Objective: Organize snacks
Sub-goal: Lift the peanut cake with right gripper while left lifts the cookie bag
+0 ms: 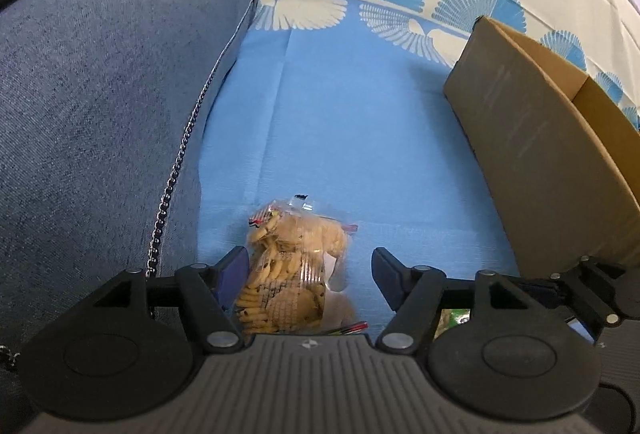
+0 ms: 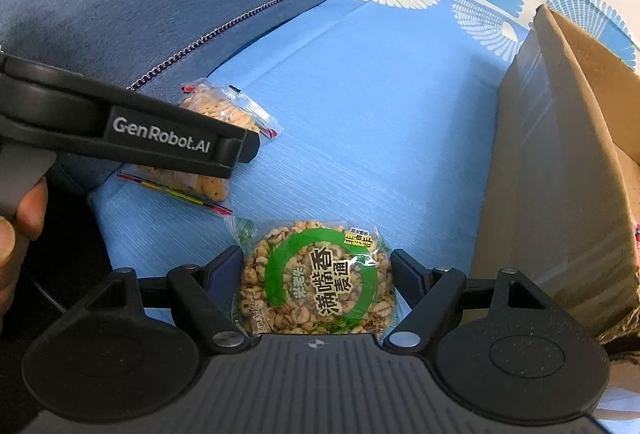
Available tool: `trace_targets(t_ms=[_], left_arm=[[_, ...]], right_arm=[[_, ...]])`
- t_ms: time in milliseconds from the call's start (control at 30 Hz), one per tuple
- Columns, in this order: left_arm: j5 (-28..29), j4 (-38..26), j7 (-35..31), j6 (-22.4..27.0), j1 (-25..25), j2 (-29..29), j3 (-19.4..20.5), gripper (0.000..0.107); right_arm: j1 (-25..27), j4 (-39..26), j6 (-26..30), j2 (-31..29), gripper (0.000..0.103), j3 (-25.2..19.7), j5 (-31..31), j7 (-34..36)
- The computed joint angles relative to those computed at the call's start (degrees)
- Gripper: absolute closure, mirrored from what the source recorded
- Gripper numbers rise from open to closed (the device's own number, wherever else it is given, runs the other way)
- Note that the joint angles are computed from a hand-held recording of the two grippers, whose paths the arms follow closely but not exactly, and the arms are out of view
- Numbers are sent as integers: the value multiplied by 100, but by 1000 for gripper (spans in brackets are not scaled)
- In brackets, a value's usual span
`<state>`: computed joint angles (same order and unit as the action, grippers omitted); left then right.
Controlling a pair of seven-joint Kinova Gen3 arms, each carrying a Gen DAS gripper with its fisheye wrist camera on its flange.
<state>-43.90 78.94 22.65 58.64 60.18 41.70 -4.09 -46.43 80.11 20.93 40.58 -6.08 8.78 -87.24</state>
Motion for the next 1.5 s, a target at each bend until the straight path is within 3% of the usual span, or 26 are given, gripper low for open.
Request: trace_targets(t_ms=[67, 300, 467, 600, 667, 900, 1133, 1367, 1500], left_arm=[[34, -26, -73, 16, -47, 19, 27, 36], [61, -194, -262, 204, -19, 117, 7, 56], [55, -122, -215, 122, -15, 79, 3, 55], [208, -70, -324, -1, -149, 28, 90, 43], [261, -78, -364, -11, -166, 30, 87, 43], [292, -298, -618, 180, -110, 147, 51, 50], [108, -232, -461, 226, 62, 122, -43, 56], [-398, -131, 48, 507, 474, 71, -189, 56], [-729, -263, 397, 1044, 720, 101, -170, 56]], right_arm=[[-25, 27, -39, -7, 22, 23, 12, -12], [-9, 108, -137, -30, 22, 15, 46, 58], [-38, 122, -180, -26, 22, 45, 48, 64], [-57, 150, -226, -29, 22, 64, 56, 59], [-63, 160, -249, -29, 22, 73, 57, 54], [-27, 212, -309, -41, 22, 52, 49, 84], [-103, 347, -494, -95, 23, 141, 71, 30], [-102, 863, -1165, -414, 23, 198, 102, 64], [135, 1235, -1652, -669, 23, -6, 35, 269]])
